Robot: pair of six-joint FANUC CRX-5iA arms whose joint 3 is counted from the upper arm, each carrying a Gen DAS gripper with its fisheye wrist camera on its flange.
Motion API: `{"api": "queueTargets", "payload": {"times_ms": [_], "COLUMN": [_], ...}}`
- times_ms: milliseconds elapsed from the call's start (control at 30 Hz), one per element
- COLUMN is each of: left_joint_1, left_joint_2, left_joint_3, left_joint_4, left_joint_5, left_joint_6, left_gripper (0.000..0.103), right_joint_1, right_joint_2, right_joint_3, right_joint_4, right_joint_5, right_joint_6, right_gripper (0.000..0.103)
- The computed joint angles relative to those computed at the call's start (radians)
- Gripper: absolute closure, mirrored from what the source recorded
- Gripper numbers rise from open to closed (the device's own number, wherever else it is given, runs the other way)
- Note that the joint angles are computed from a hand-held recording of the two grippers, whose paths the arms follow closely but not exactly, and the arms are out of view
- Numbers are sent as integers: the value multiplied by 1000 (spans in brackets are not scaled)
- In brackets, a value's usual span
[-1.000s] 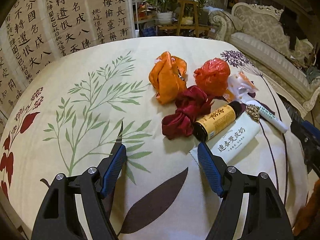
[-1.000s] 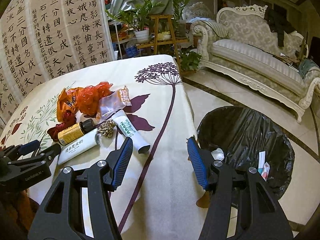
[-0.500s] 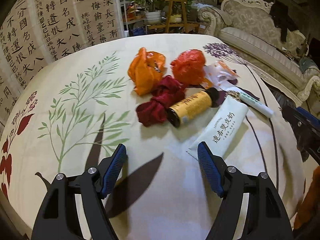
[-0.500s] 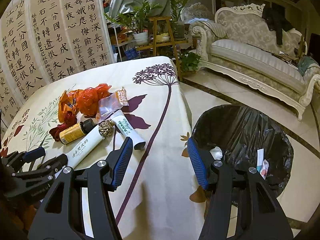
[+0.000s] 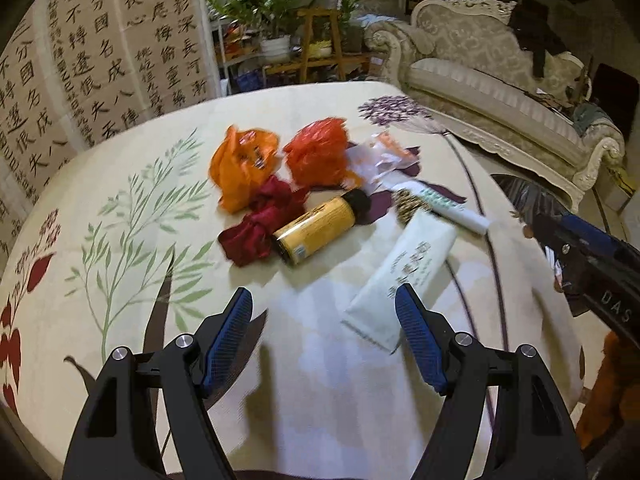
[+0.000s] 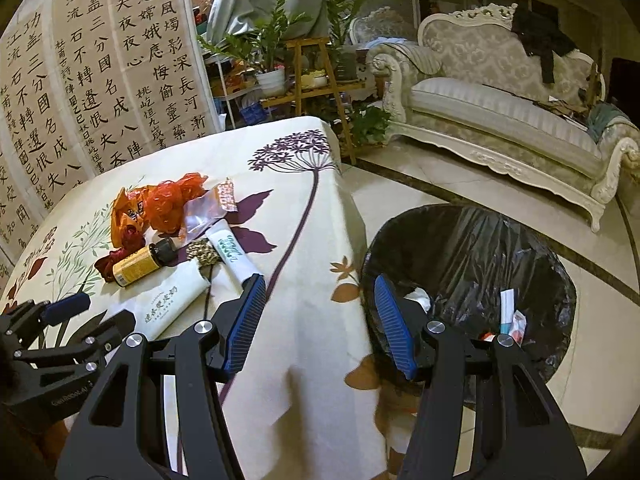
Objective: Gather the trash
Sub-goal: 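Move both open grippers back over the items on the table, then grasp the flat white milk tube with the left gripper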
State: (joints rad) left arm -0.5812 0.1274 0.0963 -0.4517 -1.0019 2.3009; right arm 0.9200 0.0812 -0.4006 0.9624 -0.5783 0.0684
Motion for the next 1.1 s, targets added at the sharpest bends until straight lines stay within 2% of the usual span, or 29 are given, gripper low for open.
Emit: {"api": "queueTargets", "payload": {"times_ms": [200, 400, 467, 533, 567, 633, 667, 733, 867, 1100], "left_joint_1": [17, 30, 42, 30, 22, 12, 9, 8, 18, 9], "left_joint_2": [34, 76, 85, 84, 85, 82, 80, 72, 53, 4], "left_joint_3": [16, 47, 49, 51, 54, 53, 52, 44, 22, 8], "left_joint_4": [59, 102, 130, 104, 94, 80, 71, 70, 87, 31], "left_joint_5": [55, 52, 52, 48, 44, 48, 47, 54, 81, 96], "left_joint_6": [-91, -142, -155, -144, -141, -140, -135, -128, -116, -48], "left_gripper": [31, 31, 42, 53, 55, 68, 70, 89, 94, 94], "right_joint_1": [-9, -17, -18, -18, -18, -18, -17, -15, -9, -2], "right_joint_2": [-10, -9, -9, -7, -6, -1, 0, 4, 12, 37], "right_joint_3": [-15, -16, -16, -14, -13, -9, -9, -4, 8, 50], "right_joint_4": [-4, -17, -20, -21, -22, -27, -28, -33, -37, -59], "right_joint_5": [-1, 1, 2, 2, 3, 4, 4, 4, 1, 2], "right_joint_6": [-14, -10, -6, -4, -3, 4, 5, 10, 23, 78], "right_gripper": [48, 48, 48, 48, 48, 48, 48, 48, 48, 48]}}
